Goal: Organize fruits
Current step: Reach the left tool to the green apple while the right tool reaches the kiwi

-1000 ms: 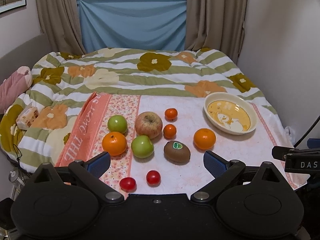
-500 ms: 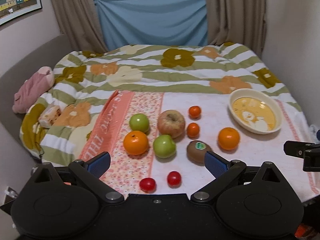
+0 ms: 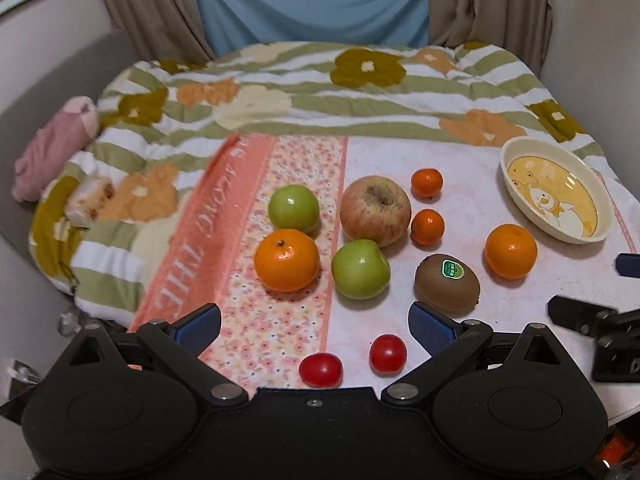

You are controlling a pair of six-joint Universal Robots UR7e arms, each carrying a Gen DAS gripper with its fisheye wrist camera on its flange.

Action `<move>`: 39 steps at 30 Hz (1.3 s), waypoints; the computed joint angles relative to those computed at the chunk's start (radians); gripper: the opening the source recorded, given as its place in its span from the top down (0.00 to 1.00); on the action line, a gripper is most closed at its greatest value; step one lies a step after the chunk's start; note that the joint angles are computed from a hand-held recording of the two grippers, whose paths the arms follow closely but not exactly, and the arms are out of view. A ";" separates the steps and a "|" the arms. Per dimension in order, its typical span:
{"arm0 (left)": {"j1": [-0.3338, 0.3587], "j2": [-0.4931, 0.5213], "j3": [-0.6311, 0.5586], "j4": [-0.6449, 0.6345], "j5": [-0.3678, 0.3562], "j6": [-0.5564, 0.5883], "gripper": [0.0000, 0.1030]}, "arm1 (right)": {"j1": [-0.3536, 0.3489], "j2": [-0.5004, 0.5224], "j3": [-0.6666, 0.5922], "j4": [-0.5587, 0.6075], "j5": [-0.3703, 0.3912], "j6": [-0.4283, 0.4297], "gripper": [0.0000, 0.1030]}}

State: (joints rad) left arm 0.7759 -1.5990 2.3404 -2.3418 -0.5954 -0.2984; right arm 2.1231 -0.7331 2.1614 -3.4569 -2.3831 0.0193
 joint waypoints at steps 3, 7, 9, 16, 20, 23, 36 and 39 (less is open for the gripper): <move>0.046 0.037 -0.028 -0.033 -0.026 0.054 0.02 | -0.017 0.040 -0.032 0.008 0.018 -0.008 0.00; 0.121 0.081 -0.085 -0.071 -0.125 0.104 0.02 | -0.031 0.093 -0.082 0.019 0.027 -0.017 0.00; 0.152 0.110 -0.110 -0.090 -0.164 0.129 0.02 | -0.039 0.116 -0.107 0.028 0.034 -0.015 0.00; 0.240 0.192 -0.187 -0.124 -0.307 0.183 0.10 | -0.062 0.181 -0.186 0.073 0.044 0.010 0.00; 0.272 0.222 -0.223 -0.121 -0.357 0.191 0.12 | -0.072 0.207 -0.213 0.075 0.043 0.009 0.00; 0.277 0.235 -0.234 -0.132 -0.382 0.197 0.12 | -0.078 0.220 -0.233 0.090 0.048 0.007 0.04; 0.322 0.284 -0.284 -0.108 -0.412 0.137 0.45 | -0.098 0.240 -0.265 0.136 0.052 0.000 0.13; 0.332 0.286 -0.289 -0.104 -0.429 0.135 0.45 | -0.102 0.245 -0.273 0.147 0.058 -0.005 0.15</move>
State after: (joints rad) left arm 1.1079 -1.3128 2.0512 -2.4455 -1.0241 -0.1639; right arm 2.0215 -0.4883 1.8887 -3.3101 -2.3247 0.0138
